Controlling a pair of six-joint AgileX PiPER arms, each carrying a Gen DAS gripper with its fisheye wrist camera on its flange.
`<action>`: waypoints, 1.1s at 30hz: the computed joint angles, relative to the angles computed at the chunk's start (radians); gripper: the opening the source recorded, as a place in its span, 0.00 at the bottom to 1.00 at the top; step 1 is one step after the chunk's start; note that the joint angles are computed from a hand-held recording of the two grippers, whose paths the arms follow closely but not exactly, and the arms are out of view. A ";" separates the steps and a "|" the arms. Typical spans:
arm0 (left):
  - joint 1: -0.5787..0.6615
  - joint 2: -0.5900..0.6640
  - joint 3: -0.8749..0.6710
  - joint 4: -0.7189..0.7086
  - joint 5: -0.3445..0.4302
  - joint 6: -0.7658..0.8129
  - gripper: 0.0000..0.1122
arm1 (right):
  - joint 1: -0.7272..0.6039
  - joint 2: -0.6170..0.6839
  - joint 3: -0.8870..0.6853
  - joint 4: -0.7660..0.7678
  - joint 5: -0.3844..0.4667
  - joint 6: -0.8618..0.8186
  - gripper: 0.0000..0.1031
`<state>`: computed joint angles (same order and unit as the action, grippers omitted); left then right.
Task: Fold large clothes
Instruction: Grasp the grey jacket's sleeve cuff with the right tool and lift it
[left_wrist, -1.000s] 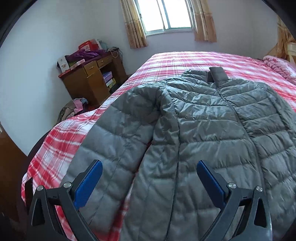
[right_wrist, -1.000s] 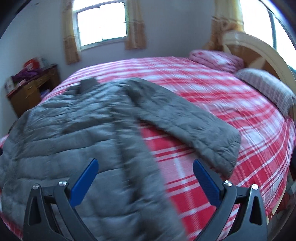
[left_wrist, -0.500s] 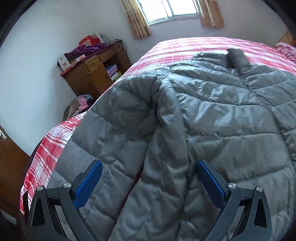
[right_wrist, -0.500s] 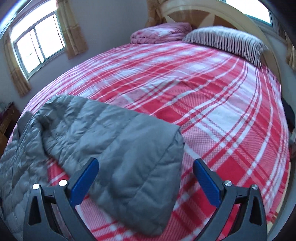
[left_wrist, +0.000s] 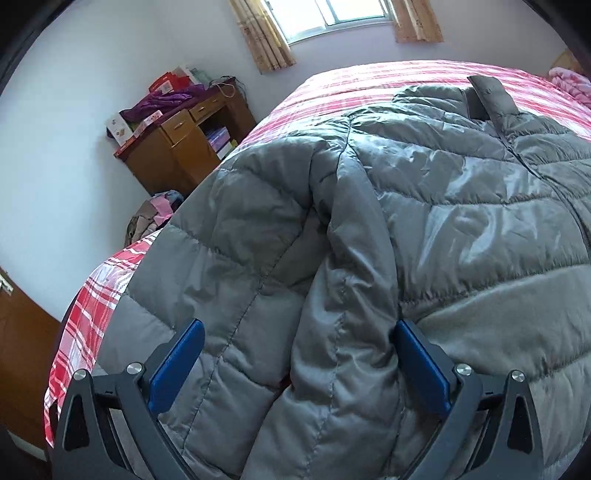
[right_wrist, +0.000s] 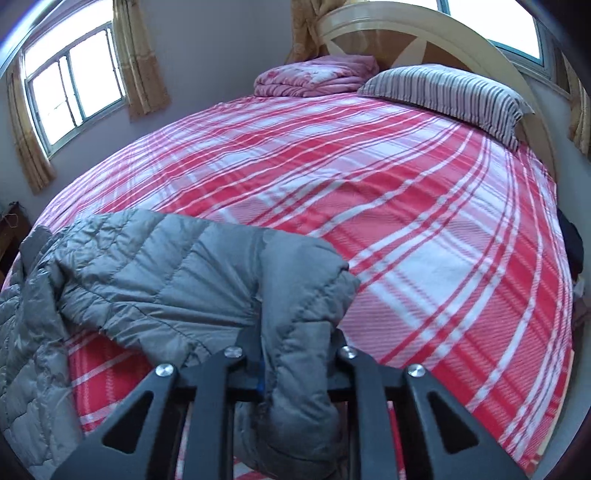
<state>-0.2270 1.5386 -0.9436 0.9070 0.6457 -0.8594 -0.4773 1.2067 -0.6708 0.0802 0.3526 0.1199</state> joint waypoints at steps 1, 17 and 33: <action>0.017 -0.013 -0.001 -0.046 -0.008 0.056 0.91 | 0.000 0.002 -0.002 -0.034 -0.003 0.031 0.19; 0.122 -0.106 -0.210 -0.371 0.048 0.406 0.91 | 0.597 0.070 -0.433 -0.847 0.233 0.762 0.18; 0.141 -0.060 -0.206 -0.351 0.032 0.381 0.91 | 1.147 0.562 -0.699 -1.133 0.279 0.966 0.26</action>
